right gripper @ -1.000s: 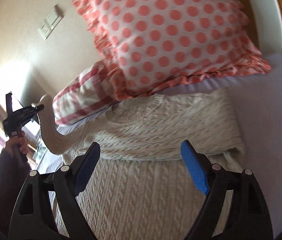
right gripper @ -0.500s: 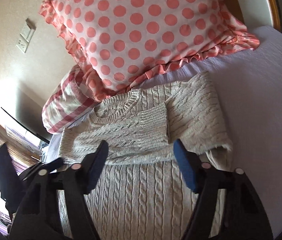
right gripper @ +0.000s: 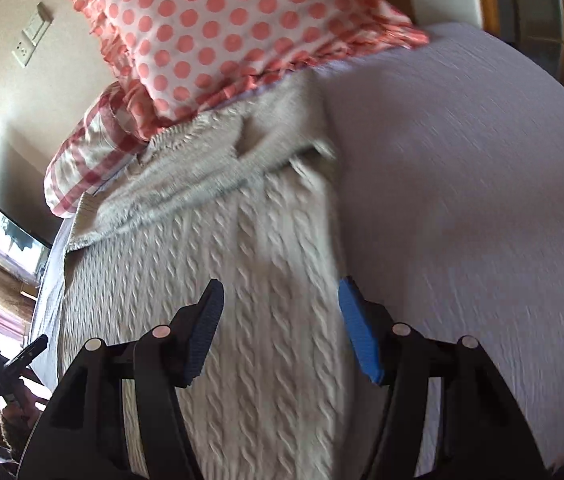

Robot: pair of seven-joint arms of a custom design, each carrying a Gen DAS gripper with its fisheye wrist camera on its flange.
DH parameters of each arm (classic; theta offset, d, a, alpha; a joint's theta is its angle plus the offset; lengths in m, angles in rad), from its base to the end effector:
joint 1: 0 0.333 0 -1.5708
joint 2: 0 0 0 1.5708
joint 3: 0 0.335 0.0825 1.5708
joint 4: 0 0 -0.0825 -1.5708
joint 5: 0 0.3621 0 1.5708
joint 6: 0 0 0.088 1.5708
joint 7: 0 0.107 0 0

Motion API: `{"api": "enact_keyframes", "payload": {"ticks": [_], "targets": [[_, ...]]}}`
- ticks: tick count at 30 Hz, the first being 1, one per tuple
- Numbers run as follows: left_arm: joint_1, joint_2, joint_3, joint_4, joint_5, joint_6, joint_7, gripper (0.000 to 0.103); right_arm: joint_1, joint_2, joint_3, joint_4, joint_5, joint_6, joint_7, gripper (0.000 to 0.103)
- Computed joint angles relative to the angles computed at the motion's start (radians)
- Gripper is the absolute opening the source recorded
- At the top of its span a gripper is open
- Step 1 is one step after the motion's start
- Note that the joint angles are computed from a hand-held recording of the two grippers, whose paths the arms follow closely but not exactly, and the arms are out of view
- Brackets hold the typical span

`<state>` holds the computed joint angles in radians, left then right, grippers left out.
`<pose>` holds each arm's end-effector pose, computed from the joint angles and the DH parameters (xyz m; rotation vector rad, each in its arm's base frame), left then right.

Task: Fold small clothes

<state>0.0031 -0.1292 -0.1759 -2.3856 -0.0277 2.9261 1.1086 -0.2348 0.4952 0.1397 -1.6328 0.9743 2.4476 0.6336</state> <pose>0.4992 -0.0880 0.4802 -2.1896 1.6011 -0.8352 0.6951 -0.0815 0.3962 -1.7366 1.5235 -0.0735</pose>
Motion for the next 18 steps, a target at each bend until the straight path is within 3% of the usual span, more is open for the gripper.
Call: {"api": "enact_keyframes", "payload": {"ticks": [2, 4, 7, 9, 11, 13, 16, 17, 18], "targets": [[-0.061, -0.004, 0.036, -0.025, -0.142, 0.013, 0.106, 0.073, -0.018, -0.023, -0.001, -0.054, 0.023, 0.002, -0.025, 0.062], [-0.058, -0.014, 0.016, -0.044, -0.138, 0.034, 0.111, 0.074, -0.030, -0.035, -0.002, -0.081, 0.047, -0.023, -0.046, 0.062], [-0.153, -0.024, 0.057, -0.065, -0.339, 0.060, 0.272, 0.074, -0.052, -0.070, -0.005, -0.138, 0.120, -0.084, -0.132, 0.058], [-0.205, -0.032, 0.072, -0.072, -0.450, 0.064, 0.365, 0.073, -0.064, -0.086, -0.019, -0.169, 0.154, -0.161, -0.181, 0.045], [-0.277, -0.043, 0.099, -0.077, -0.623, 0.065, 0.502, 0.073, -0.072, -0.101, -0.036, -0.204, 0.182, -0.236, -0.229, 0.038], [-0.255, -0.049, 0.062, -0.083, -0.613, 0.058, 0.486, 0.068, -0.072, -0.118, -0.054, -0.241, 0.221, -0.273, -0.277, 0.031], [-0.269, -0.055, 0.059, -0.083, -0.680, 0.035, 0.498, 0.044, -0.077, -0.118, -0.085, -0.271, 0.264, -0.361, -0.316, 0.020], [-0.285, -0.052, 0.074, -0.077, -0.736, 0.021, 0.535, 0.023, -0.073, -0.118, -0.095, -0.277, 0.274, -0.377, -0.325, 0.015], [-0.297, -0.044, 0.086, -0.067, -0.798, 0.007, 0.578, 0.015, -0.070, -0.117, -0.102, -0.283, 0.283, -0.392, -0.334, 0.013]]}}
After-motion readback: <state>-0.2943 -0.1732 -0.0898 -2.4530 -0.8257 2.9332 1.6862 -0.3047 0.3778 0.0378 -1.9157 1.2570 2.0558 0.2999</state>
